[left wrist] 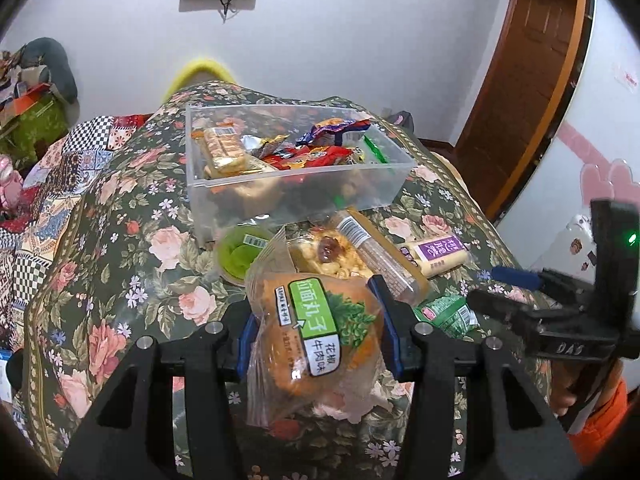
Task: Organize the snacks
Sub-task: 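Lower the bread roll bag into the box with left gripper while right gripper lowers the green packet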
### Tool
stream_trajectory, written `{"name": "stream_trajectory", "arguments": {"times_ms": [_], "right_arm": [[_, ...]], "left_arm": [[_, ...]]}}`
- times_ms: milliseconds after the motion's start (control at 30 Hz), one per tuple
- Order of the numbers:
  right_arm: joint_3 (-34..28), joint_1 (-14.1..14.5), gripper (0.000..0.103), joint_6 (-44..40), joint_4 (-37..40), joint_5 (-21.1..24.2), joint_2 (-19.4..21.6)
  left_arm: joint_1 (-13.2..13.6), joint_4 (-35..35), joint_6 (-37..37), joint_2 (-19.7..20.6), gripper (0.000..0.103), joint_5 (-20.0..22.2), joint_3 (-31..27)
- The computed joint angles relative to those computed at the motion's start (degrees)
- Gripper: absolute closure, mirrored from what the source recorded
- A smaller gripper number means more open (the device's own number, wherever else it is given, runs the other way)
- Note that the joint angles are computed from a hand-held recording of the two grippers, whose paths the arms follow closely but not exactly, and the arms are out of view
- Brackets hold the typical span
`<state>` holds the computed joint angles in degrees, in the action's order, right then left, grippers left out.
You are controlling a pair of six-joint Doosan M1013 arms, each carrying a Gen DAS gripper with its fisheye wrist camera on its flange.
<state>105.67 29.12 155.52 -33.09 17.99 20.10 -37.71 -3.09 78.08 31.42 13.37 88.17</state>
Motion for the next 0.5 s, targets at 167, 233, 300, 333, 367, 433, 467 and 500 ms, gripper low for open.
{"name": "stream_trajectory", "arguments": {"times_ms": [167, 233, 300, 333, 367, 433, 467, 500], "right_arm": [[-1.30, -1.20, 0.024, -18.10, 18.60, 0.94, 3.24], [-1.41, -0.67, 0.024, -16.45, 14.90, 1.26, 3.82], [-1.87, 0.36, 0.044, -11.60, 7.87, 3.20, 3.97], [-1.89, 0.44, 0.048, -11.57, 7.76, 3.35, 3.90], [-1.85, 0.29, 0.050, -12.15, 8.61, 3.20, 3.81], [-1.62, 0.06, 0.056, -12.54, 9.53, 2.86, 3.49], [-1.55, 0.10, 0.056, -11.45, 8.73, 3.08, 3.33], [-1.41, 0.22, 0.056, -10.48, 7.94, 3.14, 3.09]], "left_arm": [[0.13, 1.93, -2.60, 0.03, 0.053, 0.01, 0.25], [0.19, 2.07, -2.82, -0.01, 0.053, 0.06, 0.33], [0.17, 3.61, -4.19, -0.05, 0.053, -0.04, 0.40], [0.15, 4.35, -4.84, -0.06, 0.053, -0.09, 0.39], [0.15, 4.98, -5.42, -0.07, 0.053, -0.11, 0.35], [0.18, 5.64, -6.14, -0.15, 0.053, -0.36, 0.32], [0.19, 5.84, -6.41, -0.19, 0.053, -0.52, 0.30], [0.21, 6.48, -7.17, -0.29, 0.053, -0.84, 0.32]]}}
